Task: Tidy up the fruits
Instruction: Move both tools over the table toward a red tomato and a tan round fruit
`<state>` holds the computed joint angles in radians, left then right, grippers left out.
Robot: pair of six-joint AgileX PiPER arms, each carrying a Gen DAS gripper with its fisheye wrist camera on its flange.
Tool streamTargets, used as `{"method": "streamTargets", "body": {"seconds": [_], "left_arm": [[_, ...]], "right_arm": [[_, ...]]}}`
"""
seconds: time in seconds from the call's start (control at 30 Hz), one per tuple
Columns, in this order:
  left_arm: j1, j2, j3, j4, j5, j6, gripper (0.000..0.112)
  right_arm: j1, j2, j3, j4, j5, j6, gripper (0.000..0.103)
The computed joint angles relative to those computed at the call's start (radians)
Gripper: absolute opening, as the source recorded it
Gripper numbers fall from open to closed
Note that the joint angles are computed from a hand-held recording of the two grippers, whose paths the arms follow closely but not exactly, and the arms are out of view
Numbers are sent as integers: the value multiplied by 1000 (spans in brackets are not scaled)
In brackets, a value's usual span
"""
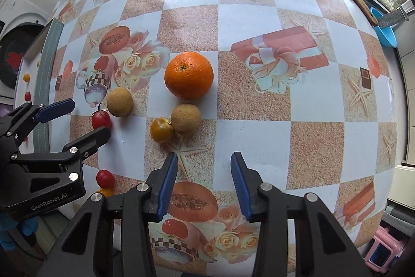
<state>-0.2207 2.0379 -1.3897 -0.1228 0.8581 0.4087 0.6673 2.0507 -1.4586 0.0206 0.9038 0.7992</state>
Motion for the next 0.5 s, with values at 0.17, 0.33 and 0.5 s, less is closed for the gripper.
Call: {"method": "streamTargets", "body": {"seconds": [0.17,0.33,0.5], "left_arm": [[-17,19,-14,28,-2,-42,77],[-14,14,-17,30,0,-41,71],[-35,18,-36,26,12,-44,45]], "right_arm": [[-16,33,-51,-19,-17,-22,43],[-47,21,-32,1,-58,-58,31],[-65,17,-20,42,-79,-105,28]]}}
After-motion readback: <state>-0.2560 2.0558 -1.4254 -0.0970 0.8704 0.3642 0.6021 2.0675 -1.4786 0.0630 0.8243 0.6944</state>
